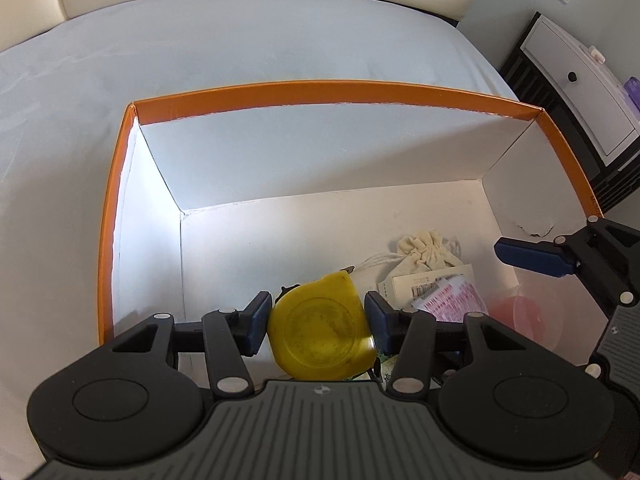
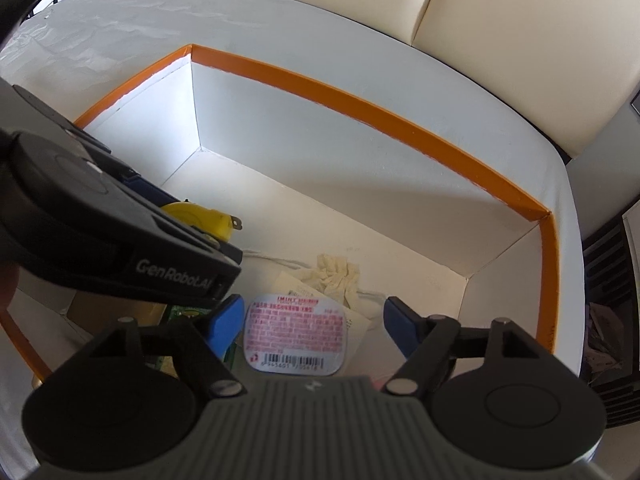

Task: Organize rigid objects
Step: 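Raise both open grippers out of the orange box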

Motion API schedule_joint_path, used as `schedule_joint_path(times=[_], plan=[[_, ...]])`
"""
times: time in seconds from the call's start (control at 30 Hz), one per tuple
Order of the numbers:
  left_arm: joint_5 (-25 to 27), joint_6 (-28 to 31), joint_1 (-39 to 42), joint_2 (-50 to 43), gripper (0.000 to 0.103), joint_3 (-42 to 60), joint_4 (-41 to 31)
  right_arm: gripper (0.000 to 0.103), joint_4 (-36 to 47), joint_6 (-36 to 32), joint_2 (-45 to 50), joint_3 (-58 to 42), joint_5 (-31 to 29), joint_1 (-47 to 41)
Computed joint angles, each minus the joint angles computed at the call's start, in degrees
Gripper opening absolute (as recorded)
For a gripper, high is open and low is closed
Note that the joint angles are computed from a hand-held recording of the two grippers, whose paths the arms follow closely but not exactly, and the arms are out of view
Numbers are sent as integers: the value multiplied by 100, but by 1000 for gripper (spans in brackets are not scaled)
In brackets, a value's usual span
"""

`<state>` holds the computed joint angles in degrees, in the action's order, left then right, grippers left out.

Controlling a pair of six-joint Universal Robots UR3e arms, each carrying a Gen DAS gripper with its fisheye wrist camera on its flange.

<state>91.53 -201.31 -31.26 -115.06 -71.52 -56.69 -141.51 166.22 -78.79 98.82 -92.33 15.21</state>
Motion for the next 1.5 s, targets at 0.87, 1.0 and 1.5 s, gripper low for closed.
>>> schedule_joint_path(times=[0.87,1.0,1.5], plan=[[678,-185,-337,449,67,-558,617,78,-218,131,-204,231,-228,164],[713,-231,-385,776,67,-892,837,78,-460,257,-424,496,-377,221],[1405,-383,-1062,1580,67,-1670,1867,78,-901,689,-1987,1556,-262,133]])
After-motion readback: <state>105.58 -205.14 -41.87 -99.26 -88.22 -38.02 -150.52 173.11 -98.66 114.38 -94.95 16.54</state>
